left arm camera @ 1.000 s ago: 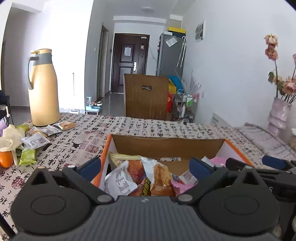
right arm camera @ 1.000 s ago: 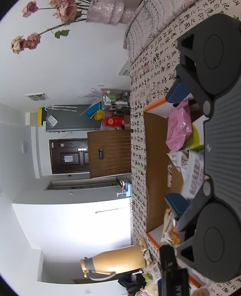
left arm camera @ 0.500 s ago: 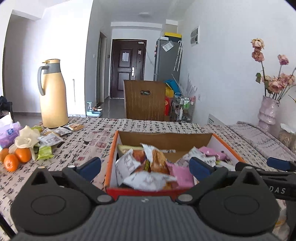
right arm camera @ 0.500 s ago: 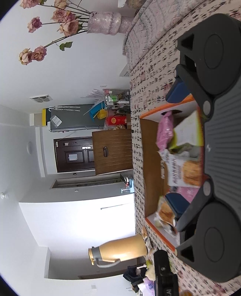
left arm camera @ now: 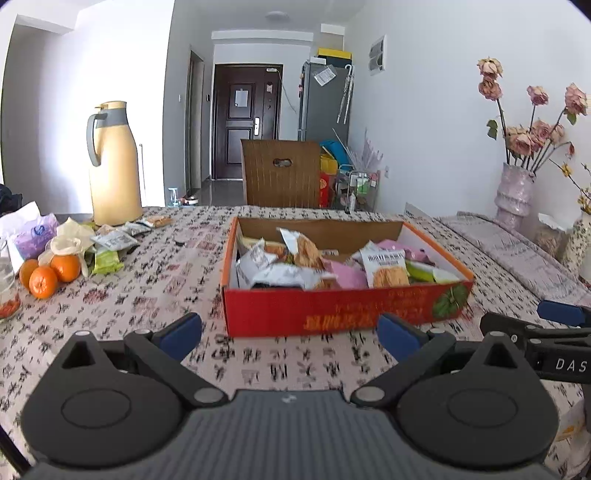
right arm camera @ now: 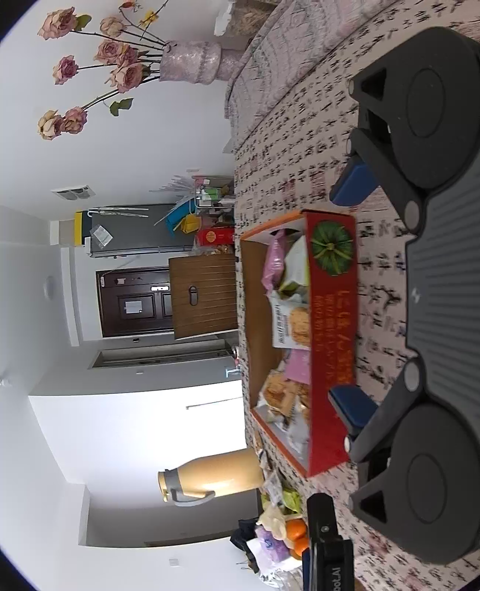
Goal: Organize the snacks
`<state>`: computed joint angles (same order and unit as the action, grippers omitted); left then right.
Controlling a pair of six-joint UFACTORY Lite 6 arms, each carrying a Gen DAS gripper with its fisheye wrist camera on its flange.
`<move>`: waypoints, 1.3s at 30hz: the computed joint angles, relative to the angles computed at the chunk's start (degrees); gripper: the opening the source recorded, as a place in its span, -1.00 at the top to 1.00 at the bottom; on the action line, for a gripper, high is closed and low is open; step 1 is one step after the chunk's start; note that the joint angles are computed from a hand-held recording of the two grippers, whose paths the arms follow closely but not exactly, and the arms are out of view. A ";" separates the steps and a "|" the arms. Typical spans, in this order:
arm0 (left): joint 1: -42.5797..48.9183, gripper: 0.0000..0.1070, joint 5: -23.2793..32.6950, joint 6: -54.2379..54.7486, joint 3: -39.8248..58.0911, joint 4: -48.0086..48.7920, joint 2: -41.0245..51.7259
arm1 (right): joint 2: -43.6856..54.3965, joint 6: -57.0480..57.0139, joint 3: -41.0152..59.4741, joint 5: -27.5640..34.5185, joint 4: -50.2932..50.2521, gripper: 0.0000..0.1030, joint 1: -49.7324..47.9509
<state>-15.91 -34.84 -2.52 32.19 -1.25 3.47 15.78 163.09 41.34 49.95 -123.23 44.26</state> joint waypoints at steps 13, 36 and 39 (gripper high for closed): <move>-0.22 -0.93 -1.00 -0.60 -9.13 0.82 -6.62 | -3.31 0.82 -5.91 1.13 6.75 -1.00 6.88; -0.84 -0.93 -1.40 -0.52 -13.22 0.69 -9.31 | -3.55 0.24 -7.03 1.95 10.51 -1.00 10.47; -0.88 -0.93 -1.46 -0.51 -13.37 0.65 -9.41 | -3.62 0.18 -7.04 1.93 10.47 -1.00 10.40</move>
<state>-16.79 -36.30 -3.03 18.82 -0.59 -5.94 12.16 163.28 34.31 51.88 -112.76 54.67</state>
